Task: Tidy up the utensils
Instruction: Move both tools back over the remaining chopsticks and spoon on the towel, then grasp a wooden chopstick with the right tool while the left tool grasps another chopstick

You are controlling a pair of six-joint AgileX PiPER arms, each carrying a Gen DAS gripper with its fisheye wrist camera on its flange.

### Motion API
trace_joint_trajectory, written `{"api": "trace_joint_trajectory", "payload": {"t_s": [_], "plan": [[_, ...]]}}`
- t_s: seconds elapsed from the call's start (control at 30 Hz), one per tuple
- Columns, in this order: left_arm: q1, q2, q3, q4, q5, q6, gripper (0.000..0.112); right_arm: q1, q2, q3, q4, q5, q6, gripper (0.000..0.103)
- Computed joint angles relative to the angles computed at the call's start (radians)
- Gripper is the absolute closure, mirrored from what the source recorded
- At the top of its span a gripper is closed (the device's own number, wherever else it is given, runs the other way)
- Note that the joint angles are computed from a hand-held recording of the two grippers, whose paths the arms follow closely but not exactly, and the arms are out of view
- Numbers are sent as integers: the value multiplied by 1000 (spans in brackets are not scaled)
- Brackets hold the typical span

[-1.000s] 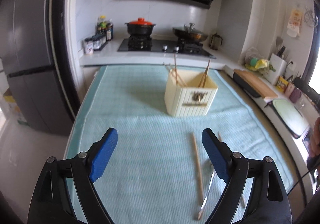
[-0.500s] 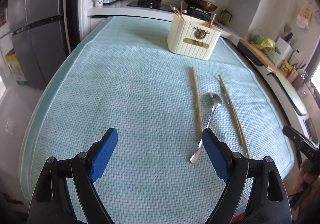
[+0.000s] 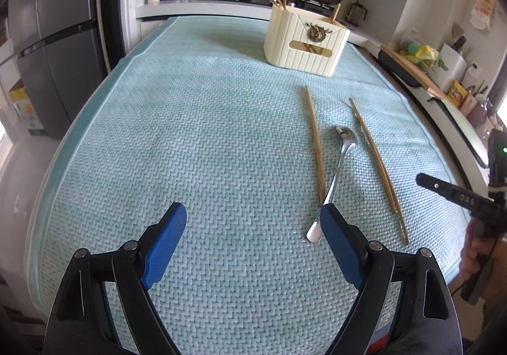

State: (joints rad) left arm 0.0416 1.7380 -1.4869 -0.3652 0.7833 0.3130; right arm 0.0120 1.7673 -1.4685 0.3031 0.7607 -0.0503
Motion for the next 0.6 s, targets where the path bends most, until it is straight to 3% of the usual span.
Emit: {"api": "trace_joint_trajectory", "payload": {"t_s": [0.3, 0.47, 0.6], "plan": [[22, 20, -21, 7, 7, -16, 25, 87, 332, -457, -150, 197, 109, 78], [24, 41, -40, 13, 15, -28, 25, 134, 414, -588, -254, 253, 148, 80], [10, 56, -57, 24, 28, -26, 25, 140, 546, -828, -266, 372, 142, 80]]}}
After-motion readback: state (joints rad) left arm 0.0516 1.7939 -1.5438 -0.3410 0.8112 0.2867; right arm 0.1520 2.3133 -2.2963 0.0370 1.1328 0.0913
